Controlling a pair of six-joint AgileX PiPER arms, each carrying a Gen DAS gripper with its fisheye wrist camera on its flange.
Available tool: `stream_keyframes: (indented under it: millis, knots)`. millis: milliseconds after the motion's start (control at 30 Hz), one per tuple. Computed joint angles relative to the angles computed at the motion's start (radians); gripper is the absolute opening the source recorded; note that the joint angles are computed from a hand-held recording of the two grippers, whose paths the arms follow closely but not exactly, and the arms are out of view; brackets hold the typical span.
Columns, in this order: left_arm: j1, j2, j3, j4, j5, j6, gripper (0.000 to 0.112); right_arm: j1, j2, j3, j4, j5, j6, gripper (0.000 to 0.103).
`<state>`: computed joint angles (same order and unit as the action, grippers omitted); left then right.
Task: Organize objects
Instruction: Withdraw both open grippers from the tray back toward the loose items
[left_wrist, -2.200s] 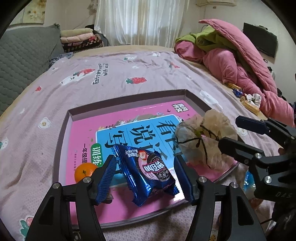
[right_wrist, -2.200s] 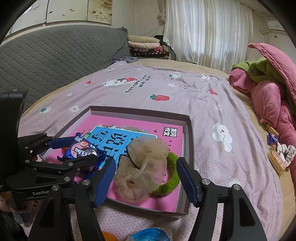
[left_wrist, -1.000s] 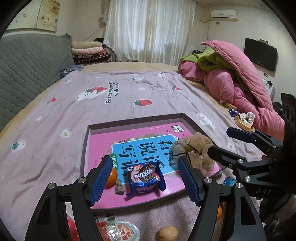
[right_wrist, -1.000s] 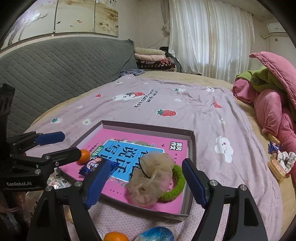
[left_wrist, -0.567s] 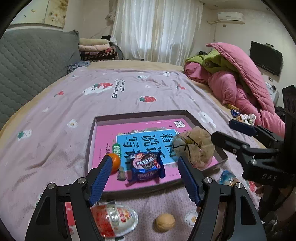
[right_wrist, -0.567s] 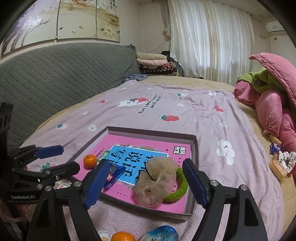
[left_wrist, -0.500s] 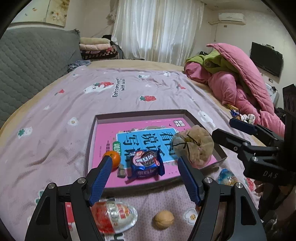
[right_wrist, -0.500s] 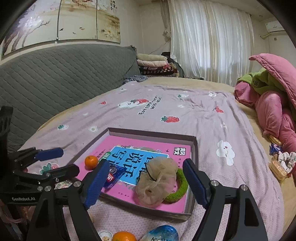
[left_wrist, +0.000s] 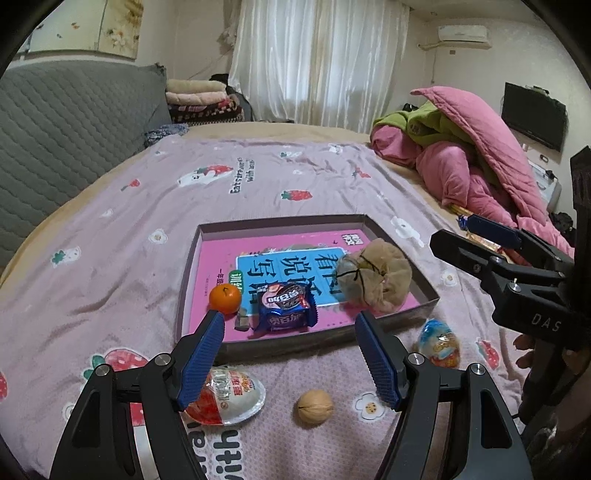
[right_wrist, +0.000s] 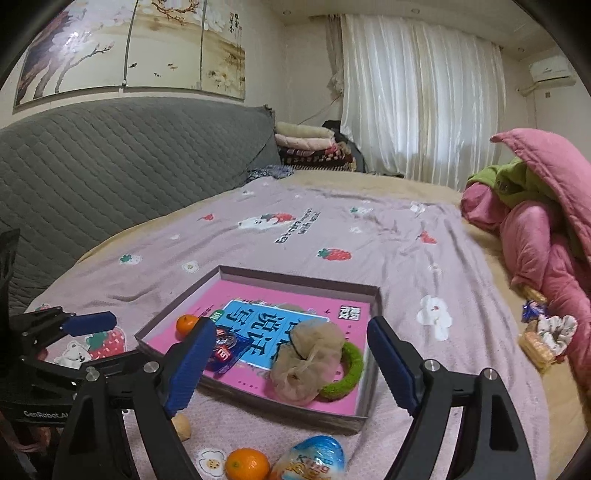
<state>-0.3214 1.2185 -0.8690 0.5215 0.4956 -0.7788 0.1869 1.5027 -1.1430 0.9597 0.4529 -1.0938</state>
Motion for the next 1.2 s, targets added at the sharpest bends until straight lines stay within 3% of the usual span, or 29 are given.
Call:
stream_keyframes:
  millis: [300,1000,1200]
  knots:
    - [-0.114,-0.036,0.019,0.158,0.068,-0.170,0.075,-0.049,-0.092,0.099,0.089,-0.002,-0.070,0.084]
    - [-0.236,-0.096,0.083,0.240,0.130,-0.313,0.075,-0.039,-0.246,0.292,0.115,-0.061,-0.118,0.084]
    - [-0.253,-0.118,0.099,0.257,0.149,-0.342,0.076,-0.067,-0.274,0.322,0.116,-0.044,-0.111,0.084]
